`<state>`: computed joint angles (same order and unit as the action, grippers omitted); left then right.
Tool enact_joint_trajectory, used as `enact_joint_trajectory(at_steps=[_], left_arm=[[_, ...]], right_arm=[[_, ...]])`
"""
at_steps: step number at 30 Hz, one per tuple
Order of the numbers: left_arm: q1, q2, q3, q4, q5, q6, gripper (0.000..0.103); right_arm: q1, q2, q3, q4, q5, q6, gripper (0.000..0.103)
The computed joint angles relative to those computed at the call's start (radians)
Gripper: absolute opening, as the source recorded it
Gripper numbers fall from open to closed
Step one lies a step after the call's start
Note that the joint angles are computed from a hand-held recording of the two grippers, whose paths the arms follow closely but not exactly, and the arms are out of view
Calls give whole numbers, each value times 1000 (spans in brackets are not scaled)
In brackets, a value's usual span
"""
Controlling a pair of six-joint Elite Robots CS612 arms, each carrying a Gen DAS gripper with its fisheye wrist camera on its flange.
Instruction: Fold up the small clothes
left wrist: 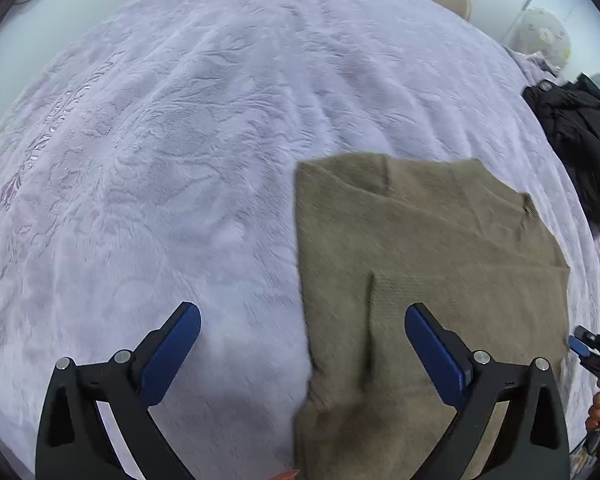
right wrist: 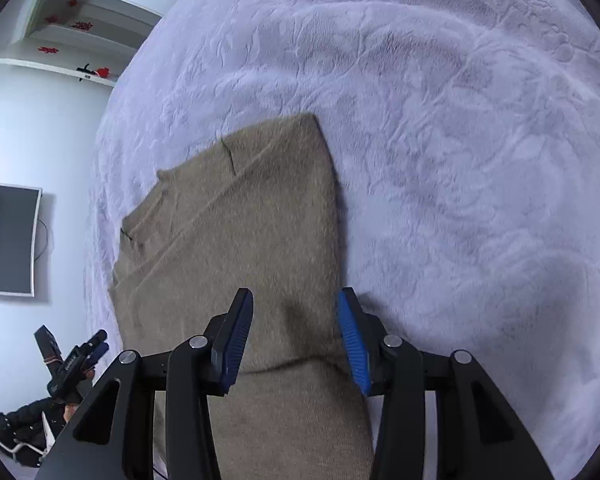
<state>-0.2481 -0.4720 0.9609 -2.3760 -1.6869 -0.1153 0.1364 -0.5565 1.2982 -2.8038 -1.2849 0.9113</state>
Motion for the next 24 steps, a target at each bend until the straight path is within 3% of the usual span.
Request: enact_joint_trajectory(at_steps=[3, 6, 10, 15, 21, 24], left_arm=[[-18, -24, 52, -17, 28, 23, 102], [-30, -37, 87, -4, 20, 27, 102], [-47, -61, 141, -1, 47, 75, 102], [-47, -84, 180, 21, 21, 45, 102], [-49, -94, 198, 79, 50, 56, 102], [-50, -110, 223, 78, 42, 68, 102]], right_arm=[[23, 6, -40, 194, -74, -90, 47], [46, 2, -44, 226, -150, -165, 46], [67, -12, -51, 309, -198, -219, 46], [79, -40, -13, 274, -199, -161, 48], [98, -58, 4, 258, -187, -135, 49], [108, -60, 2, 264, -171, -117, 56]])
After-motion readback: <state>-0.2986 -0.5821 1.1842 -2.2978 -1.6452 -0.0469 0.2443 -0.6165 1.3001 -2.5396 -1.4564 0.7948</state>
